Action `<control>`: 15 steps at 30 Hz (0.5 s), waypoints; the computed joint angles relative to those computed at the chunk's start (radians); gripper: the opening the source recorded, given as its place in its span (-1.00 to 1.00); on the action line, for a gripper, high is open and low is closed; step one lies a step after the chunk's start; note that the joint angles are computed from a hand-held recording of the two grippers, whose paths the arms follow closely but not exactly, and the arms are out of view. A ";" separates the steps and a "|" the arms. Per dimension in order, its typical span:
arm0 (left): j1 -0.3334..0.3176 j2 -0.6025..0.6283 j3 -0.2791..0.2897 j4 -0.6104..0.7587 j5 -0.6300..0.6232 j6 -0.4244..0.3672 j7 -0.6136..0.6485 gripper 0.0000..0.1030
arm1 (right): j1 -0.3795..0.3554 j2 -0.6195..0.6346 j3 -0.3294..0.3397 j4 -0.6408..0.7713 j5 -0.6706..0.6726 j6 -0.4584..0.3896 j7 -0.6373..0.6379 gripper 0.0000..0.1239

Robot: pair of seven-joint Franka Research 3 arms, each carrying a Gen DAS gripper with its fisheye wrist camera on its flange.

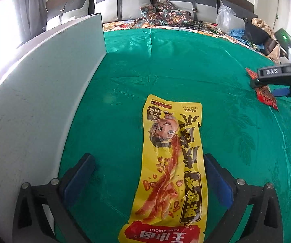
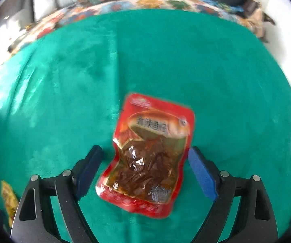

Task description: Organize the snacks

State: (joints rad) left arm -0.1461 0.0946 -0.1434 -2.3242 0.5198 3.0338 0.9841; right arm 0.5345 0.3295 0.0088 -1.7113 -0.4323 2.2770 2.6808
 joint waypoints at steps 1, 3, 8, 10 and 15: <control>0.001 0.002 -0.001 0.004 -0.004 -0.002 0.003 1.00 | 0.005 -0.011 -0.001 -0.016 -0.009 0.007 0.012 0.29; 0.000 0.004 0.001 0.004 0.000 0.000 0.001 1.00 | 0.010 -0.061 0.004 -0.082 -0.030 0.042 0.035 -0.01; -0.003 0.005 0.004 0.004 0.010 -0.001 -0.009 1.00 | -0.031 -0.257 0.084 -0.371 0.074 0.254 -0.113 -0.07; -0.003 0.003 0.003 0.003 0.009 0.000 -0.008 1.00 | -0.020 -0.346 0.127 -0.492 0.045 0.342 -0.142 -0.13; -0.005 0.003 0.006 0.003 0.022 0.000 -0.020 1.00 | -0.061 -0.491 0.267 -0.693 -0.264 0.455 0.077 -0.18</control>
